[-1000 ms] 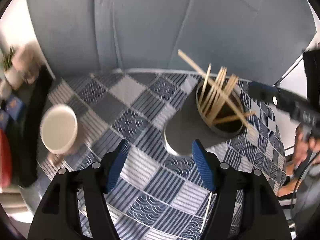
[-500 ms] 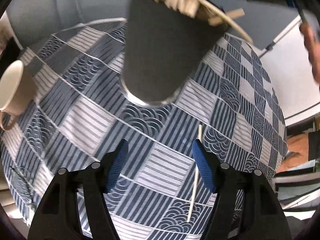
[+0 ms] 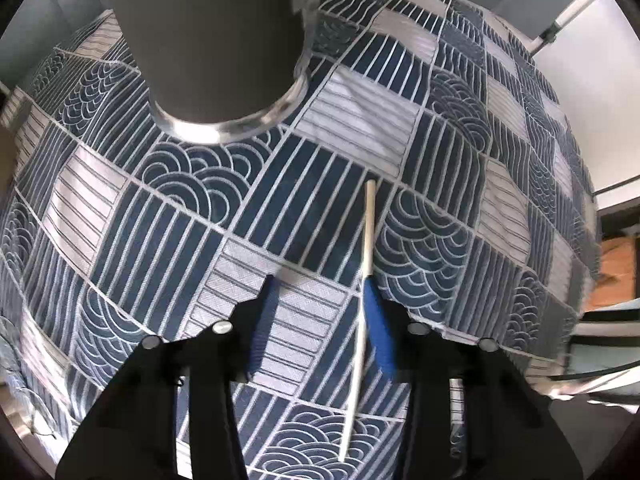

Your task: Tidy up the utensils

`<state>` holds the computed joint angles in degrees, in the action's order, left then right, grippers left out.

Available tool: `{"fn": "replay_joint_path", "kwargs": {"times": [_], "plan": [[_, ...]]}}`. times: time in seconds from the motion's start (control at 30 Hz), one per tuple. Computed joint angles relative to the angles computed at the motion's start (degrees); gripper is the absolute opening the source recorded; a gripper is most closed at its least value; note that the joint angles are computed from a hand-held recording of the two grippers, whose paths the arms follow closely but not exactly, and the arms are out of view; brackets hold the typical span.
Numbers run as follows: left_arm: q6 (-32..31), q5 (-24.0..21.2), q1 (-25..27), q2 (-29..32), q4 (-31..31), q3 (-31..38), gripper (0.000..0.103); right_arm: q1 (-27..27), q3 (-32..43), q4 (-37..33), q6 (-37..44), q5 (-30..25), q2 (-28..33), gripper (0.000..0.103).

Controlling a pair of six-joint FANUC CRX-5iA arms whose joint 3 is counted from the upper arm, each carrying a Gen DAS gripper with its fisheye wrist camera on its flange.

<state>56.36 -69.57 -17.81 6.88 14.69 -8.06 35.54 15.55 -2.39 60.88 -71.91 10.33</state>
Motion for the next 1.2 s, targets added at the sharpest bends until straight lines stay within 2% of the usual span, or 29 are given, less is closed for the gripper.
{"fn": "replay_joint_path", "kwargs": {"times": [0.07, 0.13, 0.2, 0.3, 0.4, 0.6, 0.77, 0.8, 0.87, 0.93, 1.0, 1.03, 1.1, 1.2], "plan": [[1.2, 0.4, -1.6, 0.1, -3.3, 1.2, 0.038, -0.1, -0.2, -0.4, 0.4, 0.5, 0.0, 0.022], [2.5, 3.0, -4.3, -0.9, -9.2, 1.8, 0.016, 0.0, -0.6, -0.4, 0.5, 1.1, -0.2, 0.021], [1.8, 3.0, -4.8, -1.1, -8.9, 1.5, 0.002, -0.1, -1.3, -0.5, 0.3, 1.9, -0.7, 0.019], [2.6, 3.7, -5.0, -1.7, -8.9, 0.7, 0.000, -0.4, -2.5, -0.9, 0.0, 3.4, -1.8, 0.010], [2.9, 0.8, -2.0, -0.7, -4.7, 0.6, 0.000, -0.4, -3.9, -0.2, -1.1, 4.8, -3.1, 0.005], [3.5, -2.2, 3.7, -1.4, -0.6, -0.2, 0.000, -0.5, -6.6, -1.0, -3.0, 8.4, -6.3, 0.005], [1.2, -3.5, 4.7, -2.7, 1.8, -1.3, 0.000, -0.7, -7.3, -1.6, -4.3, 9.3, -7.3, 0.006], [0.6, -3.8, 4.1, -2.6, 1.5, -0.8, 0.001, -0.9, -7.0, -2.3, -4.2, 9.0, -7.2, 0.009], [0.0, -3.2, 3.0, -3.1, -0.3, -0.5, 0.013, -0.3, -7.1, -1.1, -4.4, 9.0, -7.3, 0.009], [0.9, -2.2, 0.9, -3.3, -2.0, -0.5, 0.039, 0.4, -7.0, 0.4, -4.6, 8.4, -7.2, 0.010], [1.5, -0.6, -0.9, -3.8, -3.6, -0.8, 0.043, 1.6, -6.7, 3.1, -5.1, 7.0, -6.8, 0.035], [1.9, -0.4, -1.7, -3.7, -5.1, -0.4, 0.051, 2.2, -7.1, 4.5, -5.1, 7.0, -7.0, 0.040], [2.7, 1.0, -3.3, -4.2, -8.1, -0.4, 0.058, 3.2, -6.6, 7.0, -4.9, 5.4, -6.3, 0.040], [4.3, 1.3, -5.0, -4.0, -10.6, -0.1, 0.059, 3.5, -4.4, 7.0, -3.1, 2.9, -4.2, 0.040]]}}
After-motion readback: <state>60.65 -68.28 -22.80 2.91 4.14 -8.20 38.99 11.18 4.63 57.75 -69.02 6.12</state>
